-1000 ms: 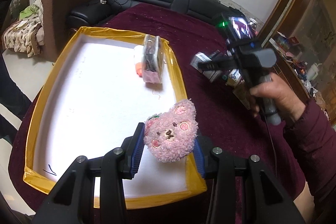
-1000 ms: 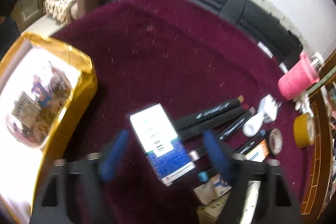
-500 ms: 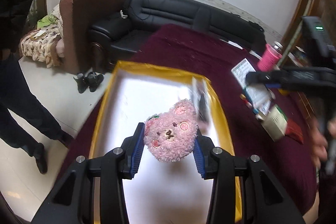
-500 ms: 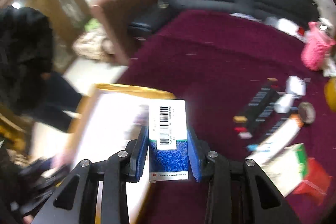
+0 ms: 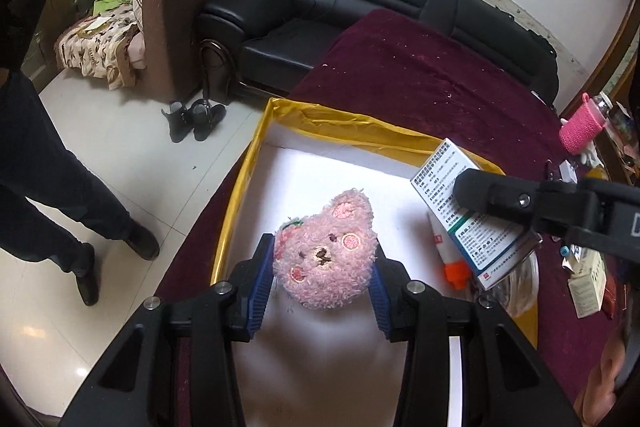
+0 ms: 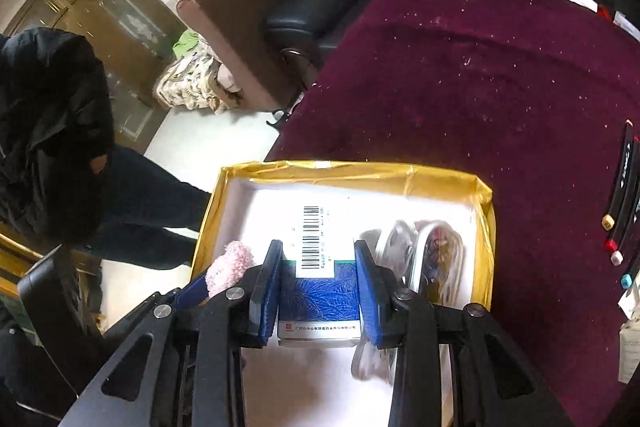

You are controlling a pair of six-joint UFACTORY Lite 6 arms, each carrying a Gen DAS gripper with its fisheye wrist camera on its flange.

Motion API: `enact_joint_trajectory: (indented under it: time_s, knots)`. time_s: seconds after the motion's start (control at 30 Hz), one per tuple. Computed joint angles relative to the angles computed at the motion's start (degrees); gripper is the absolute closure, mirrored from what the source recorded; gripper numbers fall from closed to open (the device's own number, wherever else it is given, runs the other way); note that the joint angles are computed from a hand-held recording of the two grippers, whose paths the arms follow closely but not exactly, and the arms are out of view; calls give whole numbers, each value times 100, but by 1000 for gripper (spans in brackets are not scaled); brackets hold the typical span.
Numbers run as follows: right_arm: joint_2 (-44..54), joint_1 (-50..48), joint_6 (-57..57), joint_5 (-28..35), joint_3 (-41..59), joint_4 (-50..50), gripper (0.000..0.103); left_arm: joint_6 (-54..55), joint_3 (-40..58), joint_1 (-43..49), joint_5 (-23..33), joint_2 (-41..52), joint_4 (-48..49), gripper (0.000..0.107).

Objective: Organize objects
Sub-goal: 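Place the bear and the medicine box into the tray, opening both grippers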

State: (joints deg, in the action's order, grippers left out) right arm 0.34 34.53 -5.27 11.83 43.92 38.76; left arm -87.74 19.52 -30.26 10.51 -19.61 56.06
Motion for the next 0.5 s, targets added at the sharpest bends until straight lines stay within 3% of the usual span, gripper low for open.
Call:
enact_joint_trajectory:
  time_s: [0.27,0.4,0.5]
  knots:
    - [519,152,703,-178,356,-666,65,-1518,28,-75,-4,124,1461,57]
    - [643,225,1358,-225,374,-1284,64,-1569,-42,2,-112,-5,1591,44]
    - [742,206,1218,-266,432,-1143,63,-1423,-79,2,-174,-153,1465,36]
